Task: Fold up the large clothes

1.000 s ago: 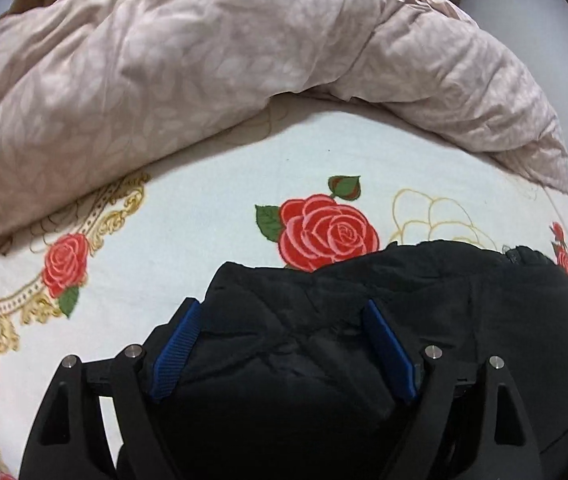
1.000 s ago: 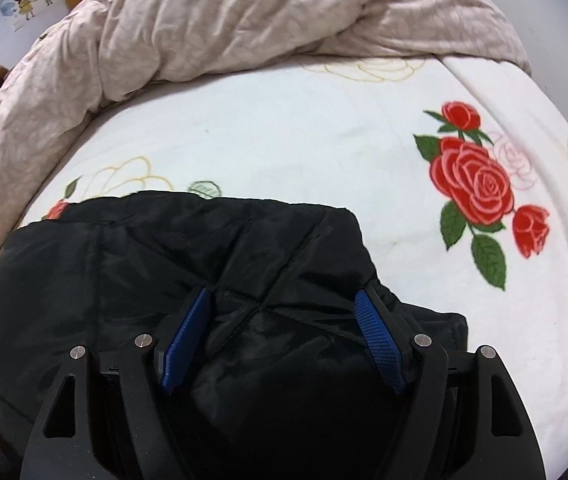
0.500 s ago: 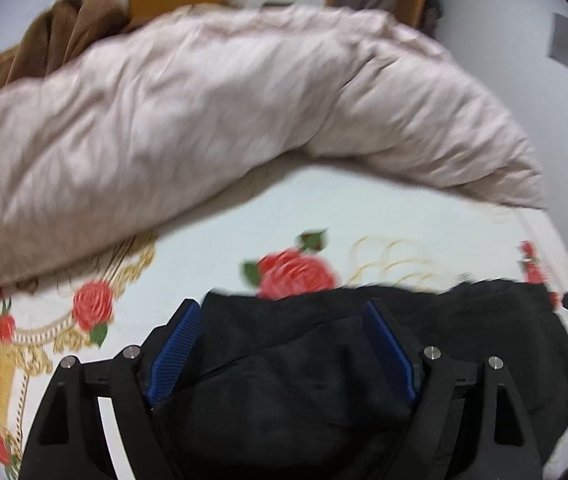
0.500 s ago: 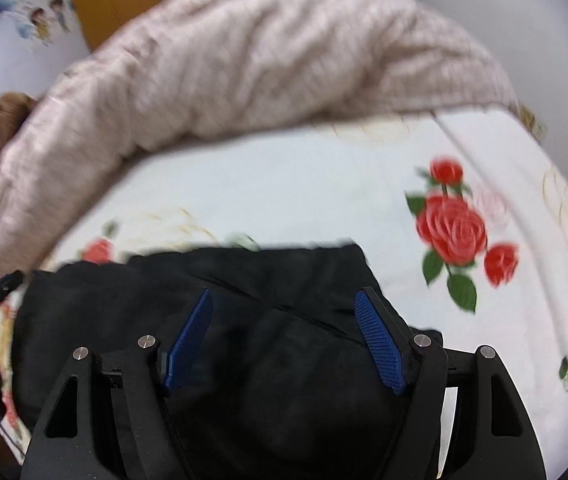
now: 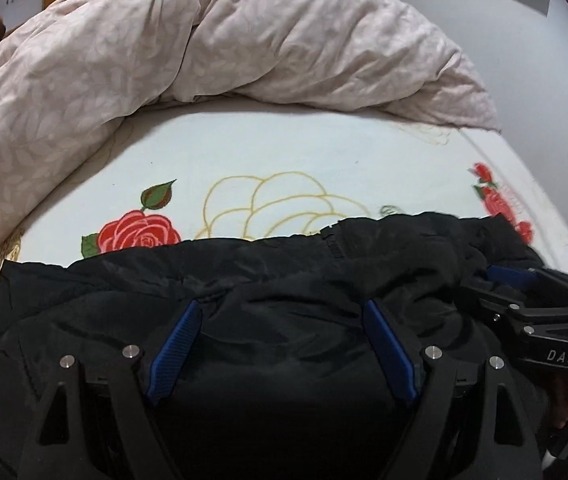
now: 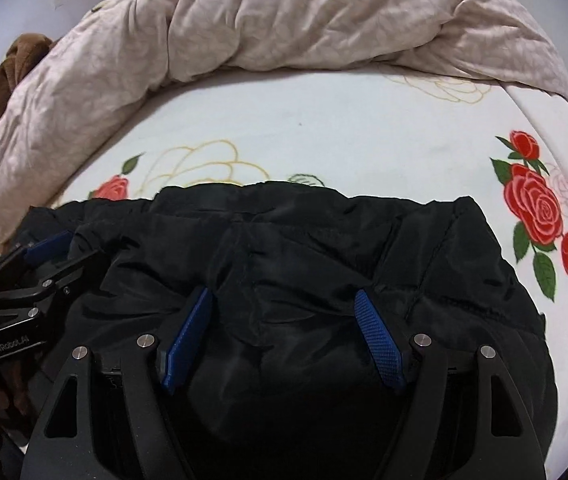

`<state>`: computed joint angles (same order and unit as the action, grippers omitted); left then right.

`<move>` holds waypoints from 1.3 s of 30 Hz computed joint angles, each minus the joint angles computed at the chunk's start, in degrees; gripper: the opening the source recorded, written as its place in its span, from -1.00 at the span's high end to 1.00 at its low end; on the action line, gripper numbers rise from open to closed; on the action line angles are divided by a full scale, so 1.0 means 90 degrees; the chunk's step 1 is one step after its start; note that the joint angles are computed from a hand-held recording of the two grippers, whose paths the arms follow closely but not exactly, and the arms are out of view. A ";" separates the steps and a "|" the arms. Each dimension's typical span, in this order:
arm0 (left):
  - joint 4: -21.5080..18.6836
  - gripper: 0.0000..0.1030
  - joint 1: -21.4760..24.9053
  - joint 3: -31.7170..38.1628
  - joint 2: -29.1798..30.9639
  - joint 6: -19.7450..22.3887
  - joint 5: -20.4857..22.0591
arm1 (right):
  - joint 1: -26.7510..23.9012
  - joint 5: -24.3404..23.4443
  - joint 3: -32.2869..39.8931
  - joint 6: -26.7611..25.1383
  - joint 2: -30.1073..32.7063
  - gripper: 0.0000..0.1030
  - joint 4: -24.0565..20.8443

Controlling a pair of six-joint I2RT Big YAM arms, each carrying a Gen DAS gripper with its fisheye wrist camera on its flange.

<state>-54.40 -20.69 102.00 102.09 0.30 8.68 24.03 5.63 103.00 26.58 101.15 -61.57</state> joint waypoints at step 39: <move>0.0886 -0.65 0.1608 -0.1777 -0.1777 0.0034 0.0443 | -0.0106 0.1130 -0.2129 0.0368 -0.2351 -0.39 0.1022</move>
<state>-46.42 -6.21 86.01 86.09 0.61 12.67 23.07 15.81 83.84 29.89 79.99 -52.37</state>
